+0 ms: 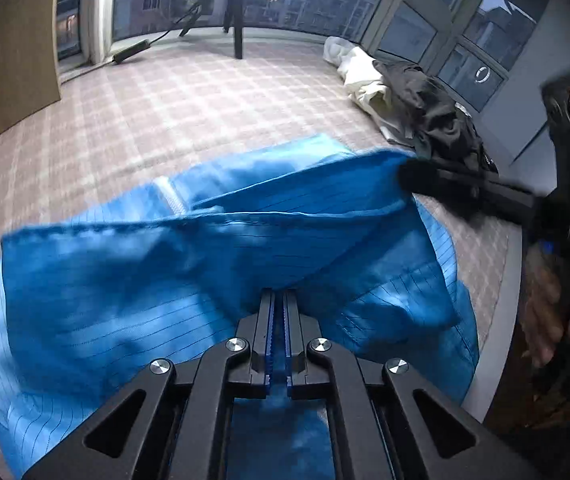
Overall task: Fold clothes
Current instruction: 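Open both grippers and release the folded hem onto the coat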
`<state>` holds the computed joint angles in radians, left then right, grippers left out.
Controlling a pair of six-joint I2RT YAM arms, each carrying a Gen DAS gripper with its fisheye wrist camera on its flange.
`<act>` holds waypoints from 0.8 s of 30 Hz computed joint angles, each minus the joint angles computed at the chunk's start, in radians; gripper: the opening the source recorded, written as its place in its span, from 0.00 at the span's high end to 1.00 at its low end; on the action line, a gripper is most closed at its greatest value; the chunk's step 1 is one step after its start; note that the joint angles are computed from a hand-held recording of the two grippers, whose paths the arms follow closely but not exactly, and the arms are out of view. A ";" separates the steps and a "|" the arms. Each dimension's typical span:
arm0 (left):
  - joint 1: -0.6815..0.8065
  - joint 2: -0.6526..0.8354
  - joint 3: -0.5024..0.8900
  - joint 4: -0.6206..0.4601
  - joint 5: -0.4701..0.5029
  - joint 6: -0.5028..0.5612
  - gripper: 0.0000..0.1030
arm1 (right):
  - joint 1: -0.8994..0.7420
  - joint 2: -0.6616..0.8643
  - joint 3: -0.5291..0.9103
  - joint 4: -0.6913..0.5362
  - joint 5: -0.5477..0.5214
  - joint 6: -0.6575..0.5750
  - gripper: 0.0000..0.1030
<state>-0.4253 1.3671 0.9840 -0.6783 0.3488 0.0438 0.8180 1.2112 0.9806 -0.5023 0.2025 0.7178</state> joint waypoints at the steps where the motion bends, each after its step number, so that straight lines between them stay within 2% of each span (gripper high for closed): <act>1: 0.013 -0.018 0.007 -0.036 0.009 0.008 0.98 | 0.020 0.009 -0.003 -0.003 0.018 -0.006 0.98; 4: 0.063 -0.088 0.082 -0.191 0.027 0.093 0.98 | 0.030 0.027 -0.011 -0.008 0.010 -0.014 0.98; 8: 0.118 -0.077 0.167 -0.292 0.052 0.203 0.98 | 0.030 0.042 -0.010 -0.031 0.003 -0.040 0.98; 10: 0.128 -0.036 0.141 -0.258 0.036 0.197 0.95 | -0.002 0.078 0.017 -0.085 -0.077 -0.060 0.97; 11: 0.129 -0.010 0.124 -0.231 0.016 0.183 0.98 | -0.014 0.080 0.028 -0.117 -0.108 -0.061 0.97; 14: 0.157 -0.006 0.067 -0.188 0.033 0.167 0.98 | -0.050 0.017 0.076 -0.199 -0.184 -0.062 0.97; 18: 0.188 -0.085 0.013 -0.173 0.066 0.179 0.97 | -0.099 0.090 0.298 -0.263 -0.261 -0.175 0.97; 21: 0.208 -0.092 -0.014 -0.153 0.083 0.164 0.97 | -0.152 0.269 0.472 -0.279 -0.384 -0.252 0.97; 24: 0.200 -0.095 -0.037 -0.119 0.083 0.124 0.97 | -0.209 0.547 0.669 -0.379 -0.560 -0.270 0.97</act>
